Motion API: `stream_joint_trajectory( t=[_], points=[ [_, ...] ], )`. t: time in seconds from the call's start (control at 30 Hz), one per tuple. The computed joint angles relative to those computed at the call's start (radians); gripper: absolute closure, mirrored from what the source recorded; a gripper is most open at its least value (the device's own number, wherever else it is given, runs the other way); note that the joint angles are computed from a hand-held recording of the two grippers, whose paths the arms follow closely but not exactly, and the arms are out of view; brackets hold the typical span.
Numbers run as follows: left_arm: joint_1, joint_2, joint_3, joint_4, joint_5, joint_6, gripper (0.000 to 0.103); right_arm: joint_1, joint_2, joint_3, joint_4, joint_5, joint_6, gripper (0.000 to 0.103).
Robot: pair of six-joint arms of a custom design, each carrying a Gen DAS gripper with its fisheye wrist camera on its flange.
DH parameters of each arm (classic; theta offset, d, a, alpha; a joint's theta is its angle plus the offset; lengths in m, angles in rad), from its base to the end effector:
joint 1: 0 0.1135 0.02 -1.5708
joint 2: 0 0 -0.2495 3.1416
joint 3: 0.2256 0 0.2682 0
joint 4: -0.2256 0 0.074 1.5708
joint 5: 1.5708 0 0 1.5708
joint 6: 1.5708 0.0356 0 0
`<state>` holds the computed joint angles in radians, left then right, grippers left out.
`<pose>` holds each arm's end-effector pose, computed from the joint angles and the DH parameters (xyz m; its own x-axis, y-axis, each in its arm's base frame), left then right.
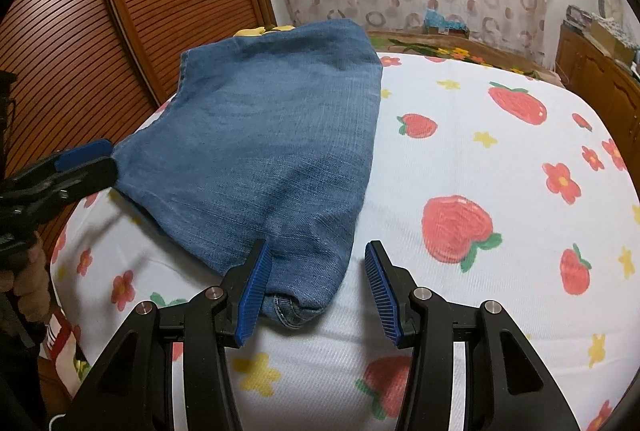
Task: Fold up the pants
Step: 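Close the right tool on the jeans stack edge and lift it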
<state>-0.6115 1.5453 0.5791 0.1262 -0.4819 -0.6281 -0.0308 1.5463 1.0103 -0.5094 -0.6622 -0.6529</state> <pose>0.2404 -0.1484 0.1034 -0.6434 -0.1848 -0.7429 -0.1516 0.9820 -0.1130 0.3210 0.0120 0.1927 -0.5144 -0.4635 -0.7215 -0.7508 0.6499 0.1178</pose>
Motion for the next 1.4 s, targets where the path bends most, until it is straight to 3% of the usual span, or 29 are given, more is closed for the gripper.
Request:
stream_joint_trajectory(
  t=[0.17, 0.47, 0.67, 0.93, 1.03, 1.17, 1.4],
  points=[
    [0.037, 0.119, 0.052, -0.018, 0.020, 0.010, 0.027, 0.002, -0.003, -0.011, 0.008, 0.003, 0.001, 0.053],
    [0.021, 0.158, 0.065, -0.020, -0.011, 0.024, 0.027, 0.021, -0.002, -0.009, 0.005, 0.009, 0.016, 0.053],
    [0.022, 0.169, 0.054, 0.016, -0.009, 0.024, 0.027, 0.010, 0.051, 0.056, -0.071, -0.057, -0.024, 0.082],
    [0.030, 0.136, 0.022, 0.045, 0.017, 0.023, 0.027, -0.020, 0.030, 0.106, -0.129, -0.181, -0.021, 0.088],
    [0.035, 0.064, -0.028, 0.055, 0.029, 0.005, 0.027, -0.016, -0.006, 0.106, -0.131, -0.217, -0.009, 0.088],
    [0.026, -0.117, -0.129, 0.013, -0.023, -0.018, 0.027, 0.011, -0.054, 0.101, -0.111, -0.260, 0.013, 0.089],
    [0.053, -0.473, -0.256, -0.214, -0.113, -0.039, 0.027, 0.144, -0.122, 0.082, -0.030, -0.264, 0.098, 0.089]
  ],
)
